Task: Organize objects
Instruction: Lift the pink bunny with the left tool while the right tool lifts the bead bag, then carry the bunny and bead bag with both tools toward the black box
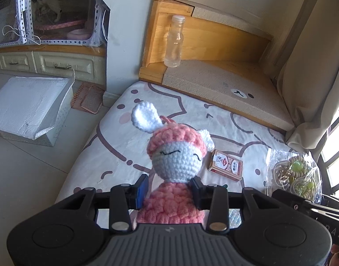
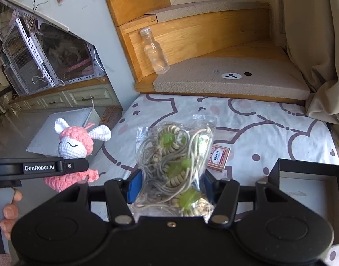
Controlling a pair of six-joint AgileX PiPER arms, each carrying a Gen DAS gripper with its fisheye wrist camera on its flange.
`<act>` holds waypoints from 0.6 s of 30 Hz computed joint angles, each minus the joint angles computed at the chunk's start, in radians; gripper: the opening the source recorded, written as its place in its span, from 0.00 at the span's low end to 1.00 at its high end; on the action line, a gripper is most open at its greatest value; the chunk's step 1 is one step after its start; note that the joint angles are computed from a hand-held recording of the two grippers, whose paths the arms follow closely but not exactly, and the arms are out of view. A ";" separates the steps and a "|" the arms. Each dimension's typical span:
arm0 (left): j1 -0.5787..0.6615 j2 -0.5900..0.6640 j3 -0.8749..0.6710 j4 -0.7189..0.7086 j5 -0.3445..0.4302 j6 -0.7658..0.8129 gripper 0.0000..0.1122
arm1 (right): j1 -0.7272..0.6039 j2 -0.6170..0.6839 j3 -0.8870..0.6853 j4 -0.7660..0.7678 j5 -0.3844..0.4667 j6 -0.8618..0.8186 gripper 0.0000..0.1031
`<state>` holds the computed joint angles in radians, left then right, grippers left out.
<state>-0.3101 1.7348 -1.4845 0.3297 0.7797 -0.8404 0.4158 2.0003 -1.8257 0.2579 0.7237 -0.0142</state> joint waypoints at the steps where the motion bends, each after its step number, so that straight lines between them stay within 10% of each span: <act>1: -0.001 0.002 -0.002 0.004 0.000 -0.007 0.37 | -0.005 -0.001 0.000 0.015 0.004 -0.011 0.56; 18: -0.071 0.094 -0.093 0.011 0.013 -0.064 0.37 | -0.061 -0.079 0.083 -0.014 0.015 -0.108 0.56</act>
<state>-0.3815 1.8290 -1.5771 0.3403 0.7923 -0.9048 0.3545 1.9214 -1.7425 0.2435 0.7390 -0.1219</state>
